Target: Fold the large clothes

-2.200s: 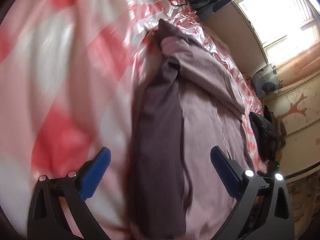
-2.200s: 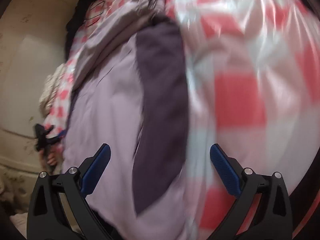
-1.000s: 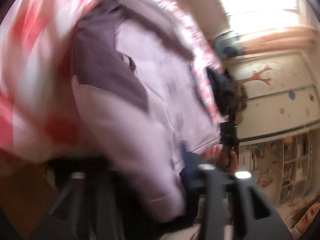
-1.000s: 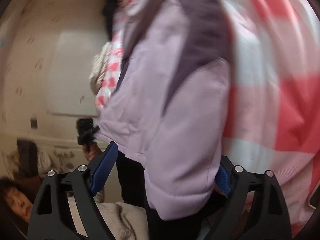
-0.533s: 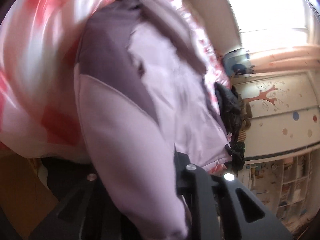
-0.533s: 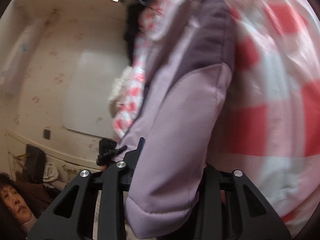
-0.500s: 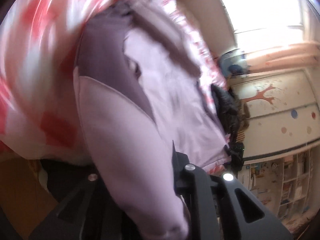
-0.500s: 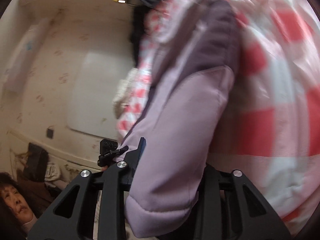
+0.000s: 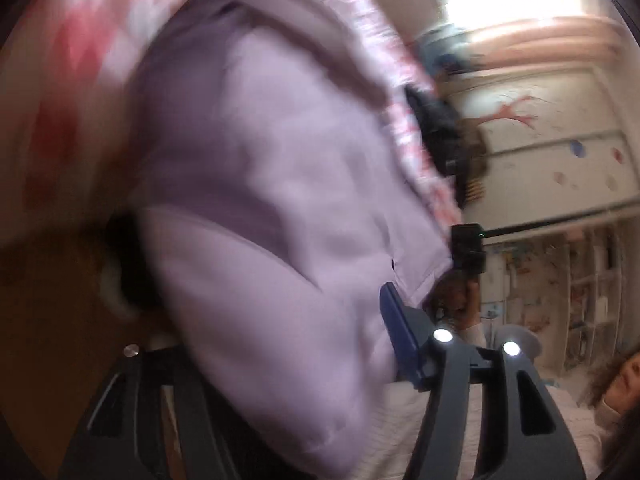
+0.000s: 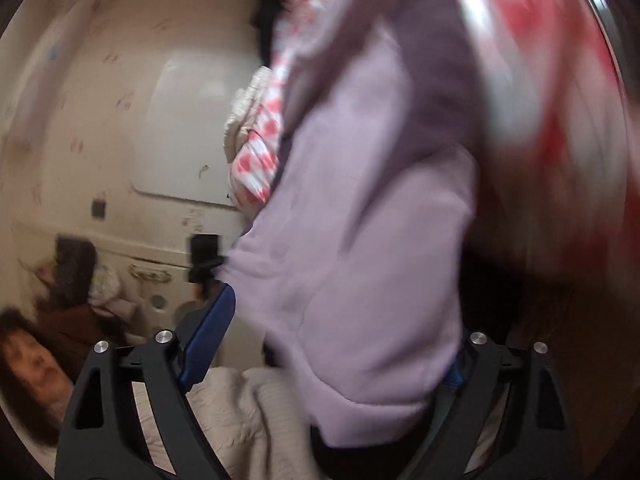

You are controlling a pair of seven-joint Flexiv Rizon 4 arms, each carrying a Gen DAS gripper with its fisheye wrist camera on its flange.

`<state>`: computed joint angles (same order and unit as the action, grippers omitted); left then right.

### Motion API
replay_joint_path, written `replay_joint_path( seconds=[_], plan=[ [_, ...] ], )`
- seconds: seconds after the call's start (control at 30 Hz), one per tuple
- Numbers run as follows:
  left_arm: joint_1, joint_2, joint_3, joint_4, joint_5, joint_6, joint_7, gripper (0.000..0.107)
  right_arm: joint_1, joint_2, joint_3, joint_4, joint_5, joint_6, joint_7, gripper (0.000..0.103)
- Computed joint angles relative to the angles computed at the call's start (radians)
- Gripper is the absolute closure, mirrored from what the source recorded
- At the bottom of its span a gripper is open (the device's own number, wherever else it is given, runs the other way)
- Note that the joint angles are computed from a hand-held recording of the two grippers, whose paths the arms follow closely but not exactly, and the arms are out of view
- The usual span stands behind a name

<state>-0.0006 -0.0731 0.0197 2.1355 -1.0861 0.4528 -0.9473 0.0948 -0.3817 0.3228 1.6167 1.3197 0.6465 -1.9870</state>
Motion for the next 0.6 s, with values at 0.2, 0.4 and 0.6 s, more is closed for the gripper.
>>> replay_joint_path(
  seconds=[0.2,0.4,0.6],
  plan=[
    [-0.008,-0.038,-0.016,0.088,-0.334,0.061,0.121,0.011,-0.048,-0.067,0.008,-0.004,0.165,-0.024,-0.12,0.011],
    [-0.052,-0.064,-0.05,0.063,-0.337,0.13,0.161,0.011,0.022,-0.104,0.011,-0.071,0.069,0.061,-0.069,0.012],
    [-0.094,-0.025,-0.048,0.078,-0.245,0.274,0.163,0.065,0.083,-0.067,0.037,-0.047,-0.033,0.255,-0.049,0.064]
  ],
)
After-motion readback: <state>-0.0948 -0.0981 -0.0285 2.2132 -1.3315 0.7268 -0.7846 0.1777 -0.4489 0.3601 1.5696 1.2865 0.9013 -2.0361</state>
